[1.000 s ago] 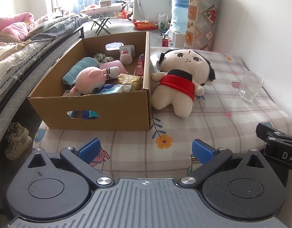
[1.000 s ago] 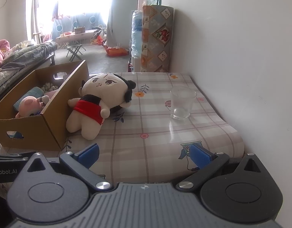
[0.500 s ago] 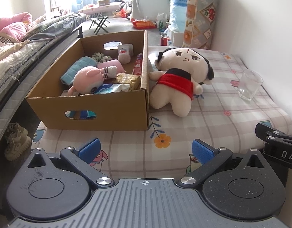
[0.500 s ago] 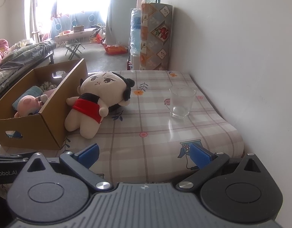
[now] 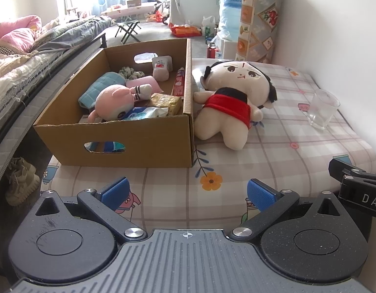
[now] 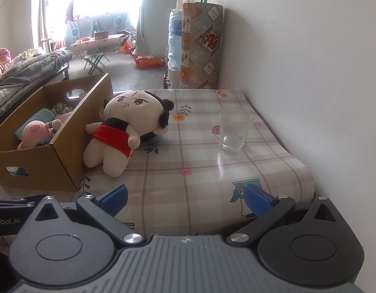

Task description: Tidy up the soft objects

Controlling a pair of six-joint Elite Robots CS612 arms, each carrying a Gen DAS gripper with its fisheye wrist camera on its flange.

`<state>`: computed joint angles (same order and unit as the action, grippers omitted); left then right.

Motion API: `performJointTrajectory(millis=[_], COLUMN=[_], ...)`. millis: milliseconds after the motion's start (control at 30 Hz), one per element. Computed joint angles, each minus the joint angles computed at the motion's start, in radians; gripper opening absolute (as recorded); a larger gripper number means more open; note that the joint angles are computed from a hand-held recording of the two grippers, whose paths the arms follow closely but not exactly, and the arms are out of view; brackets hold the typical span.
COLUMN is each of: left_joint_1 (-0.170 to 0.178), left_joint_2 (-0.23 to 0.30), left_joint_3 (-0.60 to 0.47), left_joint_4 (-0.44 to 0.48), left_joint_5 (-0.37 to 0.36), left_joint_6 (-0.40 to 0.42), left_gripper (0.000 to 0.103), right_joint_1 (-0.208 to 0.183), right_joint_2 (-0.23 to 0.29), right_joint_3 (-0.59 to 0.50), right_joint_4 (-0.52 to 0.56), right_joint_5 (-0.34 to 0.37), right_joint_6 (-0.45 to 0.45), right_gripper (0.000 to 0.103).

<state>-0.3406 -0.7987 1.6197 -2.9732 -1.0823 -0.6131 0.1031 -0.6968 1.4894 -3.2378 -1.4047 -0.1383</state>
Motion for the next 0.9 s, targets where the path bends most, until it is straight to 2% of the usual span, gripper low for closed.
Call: performJointTrajectory(millis=[900], left_joint_1=[0.002], left_joint_2=[0.000], left_joint_3=[0.000], left_joint_4=[0.010], left_joint_5=[-0.010], left_joint_6=[-0.005], left_gripper=[0.103], right_joint_1=[0.000], right_joint_2=[0.002], right_joint_3=[-0.004], right_joint_4=[0.003], right_joint_5=[-0.001], right_joint_6=[-0.005], right_gripper=[0.103])
